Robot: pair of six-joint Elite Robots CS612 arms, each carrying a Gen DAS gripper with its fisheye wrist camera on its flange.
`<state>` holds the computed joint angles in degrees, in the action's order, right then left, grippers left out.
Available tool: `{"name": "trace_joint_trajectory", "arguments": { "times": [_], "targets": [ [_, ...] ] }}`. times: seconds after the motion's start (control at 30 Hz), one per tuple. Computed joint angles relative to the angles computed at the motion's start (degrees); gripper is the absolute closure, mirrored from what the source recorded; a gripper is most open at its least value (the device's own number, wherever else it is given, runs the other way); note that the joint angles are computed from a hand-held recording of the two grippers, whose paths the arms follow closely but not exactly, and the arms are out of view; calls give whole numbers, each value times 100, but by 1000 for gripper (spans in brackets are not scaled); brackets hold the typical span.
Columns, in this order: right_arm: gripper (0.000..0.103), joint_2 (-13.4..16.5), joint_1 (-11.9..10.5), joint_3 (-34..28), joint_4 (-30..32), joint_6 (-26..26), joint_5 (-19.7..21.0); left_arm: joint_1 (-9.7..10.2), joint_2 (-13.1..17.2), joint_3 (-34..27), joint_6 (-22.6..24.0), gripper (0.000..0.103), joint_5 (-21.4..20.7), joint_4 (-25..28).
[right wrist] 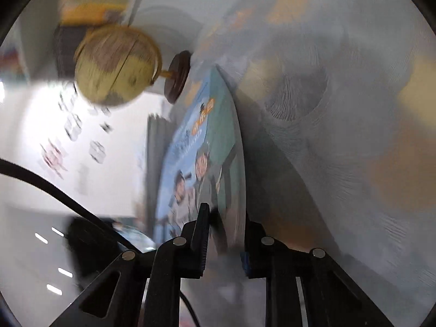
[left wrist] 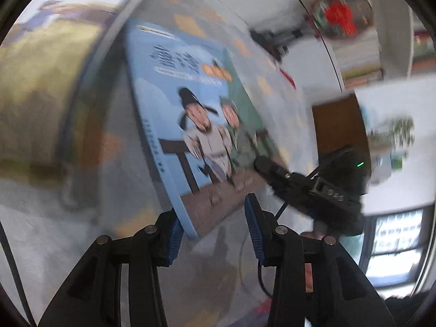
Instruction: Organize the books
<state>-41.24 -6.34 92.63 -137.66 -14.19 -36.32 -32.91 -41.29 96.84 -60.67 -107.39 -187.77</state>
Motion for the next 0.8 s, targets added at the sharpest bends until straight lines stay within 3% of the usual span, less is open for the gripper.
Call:
{"name": "trace_joint_trajectory", "arguments": {
  "times": [0.1, 0.17, 0.3, 0.4, 0.43, 0.47, 0.53, 0.63, 0.7, 0.73, 0.8],
  "targets": [
    [84, -353, -125, 383, -212, -455, -321, -118, 77, 17, -14, 65, -386, -399],
    [84, -510, -292, 602, -108, -684, -232, -217, 100, 78, -38, 62, -376, -519],
    [82, -393, -351, 477, 237, -393, -550, -169, 193, 130, -631, 62, -291, -752],
    [59, -247, -343, 239, 692, -192, -661, -222, -97, 349, -270, 61, 413, -337],
    [48, -263, -308, 252, 488, -196, -711, -239, -175, 386, -166, 52, 619, -166],
    [42, -304, -275, 277, 289, -294, -847, -255, -222, 389, -117, 35, 802, 4],
    [24, -413, -154, 345, -233, -388, -1405, -291, -297, 415, -106, 28, 1215, 213],
    [17, -528, 102, 368, -590, -1040, -2573, -336, -305, 367, -79, 27, 1690, 446],
    [9, -484, 296, 320, -552, -1554, -3630, -357, -308, 358, -131, 27, 1889, 659],
    [0, -497, 374, 384, -709, -1887, -3887, -351, -285, 368, -162, 27, 1867, 638],
    [0, -490, 465, 447, -817, -2157, -4215, -366, -226, 362, -283, 27, 1825, 547]
  ]
}}
